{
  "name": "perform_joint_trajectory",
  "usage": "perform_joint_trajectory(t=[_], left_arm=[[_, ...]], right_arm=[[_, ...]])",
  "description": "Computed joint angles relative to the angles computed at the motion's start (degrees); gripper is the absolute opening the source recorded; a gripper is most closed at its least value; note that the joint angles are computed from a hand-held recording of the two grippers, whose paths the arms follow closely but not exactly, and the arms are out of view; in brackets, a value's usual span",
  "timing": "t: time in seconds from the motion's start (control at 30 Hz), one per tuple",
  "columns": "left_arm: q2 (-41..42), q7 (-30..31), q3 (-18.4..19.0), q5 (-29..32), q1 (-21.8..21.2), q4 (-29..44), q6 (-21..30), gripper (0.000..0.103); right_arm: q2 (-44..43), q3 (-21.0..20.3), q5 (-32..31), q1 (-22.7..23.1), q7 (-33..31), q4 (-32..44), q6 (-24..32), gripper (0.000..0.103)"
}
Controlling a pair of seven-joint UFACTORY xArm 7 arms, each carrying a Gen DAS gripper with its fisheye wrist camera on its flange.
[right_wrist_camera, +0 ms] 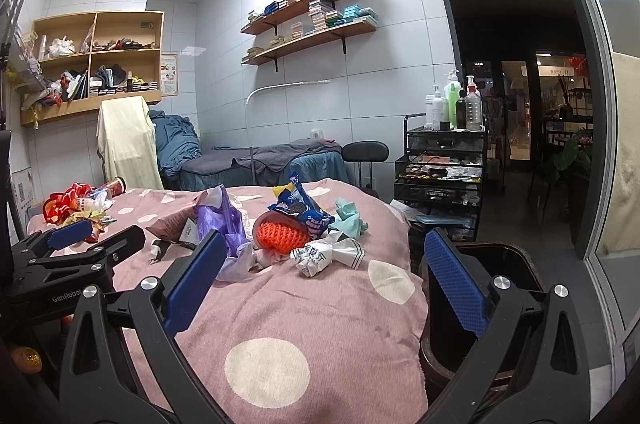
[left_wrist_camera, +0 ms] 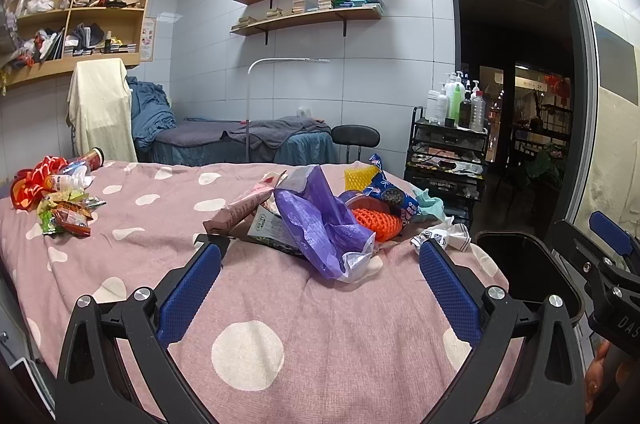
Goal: Collect trash
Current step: 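Grasp the pink snack bag with the left tool while the right tool grasps the purple bag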
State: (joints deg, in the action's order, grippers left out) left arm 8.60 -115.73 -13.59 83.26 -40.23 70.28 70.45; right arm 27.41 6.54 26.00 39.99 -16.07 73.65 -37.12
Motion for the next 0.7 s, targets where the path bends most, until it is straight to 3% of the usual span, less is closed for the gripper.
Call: perform_joint_trajectory(t=[0.4,0.5,0.7], left_arm=[[0.85,-0.11,0.40,-1.23,0.05,0.47,-1.67,0.098],[-0.58,0.03,0.99,-3.96,1.87,-1.34,-5.72,0.098],[-3.76,2.79,1.77,-10.53,6.48,-5.18,-14.03,0.098]], right_arm=[[0.59,-0.47,-0.20,0.00,-0.53,0.75,1.87,0.098],[0.68,-1.15,-0.93,-0.39,-0.70,2.05,5.65,0.098],[2.38,-5.29,-1.69,1.51,0.15,7.41,18.51,0.098]])
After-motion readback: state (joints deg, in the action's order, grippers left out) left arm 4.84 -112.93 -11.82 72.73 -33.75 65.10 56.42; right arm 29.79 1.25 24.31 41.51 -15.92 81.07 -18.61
